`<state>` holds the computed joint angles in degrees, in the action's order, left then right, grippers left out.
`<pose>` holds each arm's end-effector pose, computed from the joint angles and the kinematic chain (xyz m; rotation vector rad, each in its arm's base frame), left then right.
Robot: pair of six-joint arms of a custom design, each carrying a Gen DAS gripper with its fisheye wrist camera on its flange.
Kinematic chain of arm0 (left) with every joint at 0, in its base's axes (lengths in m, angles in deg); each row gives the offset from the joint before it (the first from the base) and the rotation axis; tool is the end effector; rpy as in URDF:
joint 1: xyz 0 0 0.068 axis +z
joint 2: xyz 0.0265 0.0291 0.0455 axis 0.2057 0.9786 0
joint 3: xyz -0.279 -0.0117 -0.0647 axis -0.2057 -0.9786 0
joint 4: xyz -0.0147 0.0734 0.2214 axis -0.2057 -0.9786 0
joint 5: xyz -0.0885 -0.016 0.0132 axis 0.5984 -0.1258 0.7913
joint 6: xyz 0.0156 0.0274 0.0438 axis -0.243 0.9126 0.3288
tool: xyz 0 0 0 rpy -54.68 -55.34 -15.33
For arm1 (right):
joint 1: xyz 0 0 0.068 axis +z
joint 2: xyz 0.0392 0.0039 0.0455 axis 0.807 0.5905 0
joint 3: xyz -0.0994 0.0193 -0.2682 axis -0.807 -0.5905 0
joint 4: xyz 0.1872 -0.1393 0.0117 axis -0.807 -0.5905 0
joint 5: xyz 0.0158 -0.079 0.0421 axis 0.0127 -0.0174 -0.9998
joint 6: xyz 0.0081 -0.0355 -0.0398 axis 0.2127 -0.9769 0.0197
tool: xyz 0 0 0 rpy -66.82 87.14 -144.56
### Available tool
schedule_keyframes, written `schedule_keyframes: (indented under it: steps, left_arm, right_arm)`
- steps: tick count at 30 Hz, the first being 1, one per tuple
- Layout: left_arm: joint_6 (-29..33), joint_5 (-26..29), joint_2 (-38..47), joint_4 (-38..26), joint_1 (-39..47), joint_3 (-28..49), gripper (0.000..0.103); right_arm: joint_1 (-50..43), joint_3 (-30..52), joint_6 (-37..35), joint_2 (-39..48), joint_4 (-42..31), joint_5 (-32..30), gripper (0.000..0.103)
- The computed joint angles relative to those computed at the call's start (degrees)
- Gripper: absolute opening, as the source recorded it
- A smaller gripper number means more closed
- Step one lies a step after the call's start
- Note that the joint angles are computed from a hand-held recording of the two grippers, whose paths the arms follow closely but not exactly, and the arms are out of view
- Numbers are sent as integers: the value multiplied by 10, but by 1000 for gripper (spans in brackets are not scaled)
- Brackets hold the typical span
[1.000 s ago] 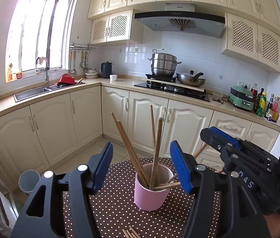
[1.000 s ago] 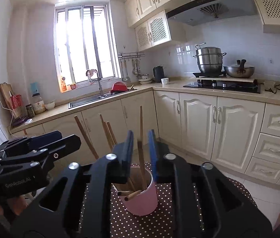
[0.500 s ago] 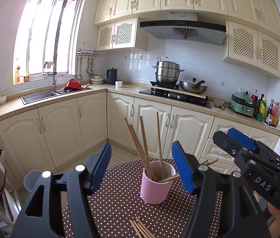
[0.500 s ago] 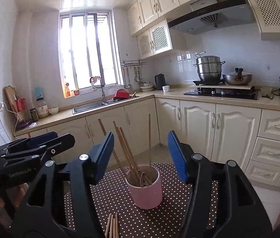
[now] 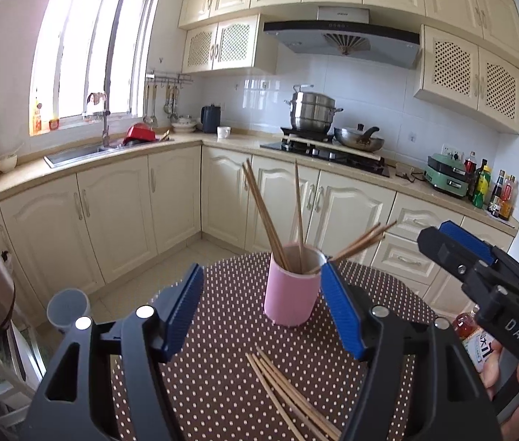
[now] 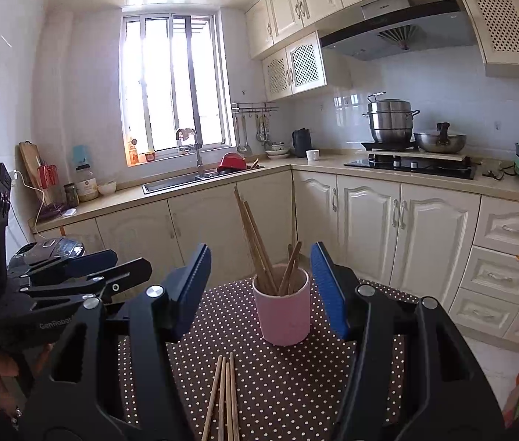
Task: Organize utensils
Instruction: 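Move both open grippers back toward the chopstick pile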
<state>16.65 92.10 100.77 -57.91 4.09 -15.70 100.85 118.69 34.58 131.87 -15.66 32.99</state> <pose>0.3002 -0.0614 0.2643 0.7152 1.9465 -0.5849 0.1393 0.1059 0.2651 0.3288 1.7973 -0.0632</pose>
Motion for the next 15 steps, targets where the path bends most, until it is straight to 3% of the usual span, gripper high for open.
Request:
schedule_keyframes:
  steps: [7,15]
  left_arm:
    - [17,-16,52,-4,1,-21,65]
    - [46,-97,150,11,-48,-36,65]
  right_arm:
    - [35,-27,82,35,-35,22,56]
    - [-13,-102,123,117,62,-57,56]
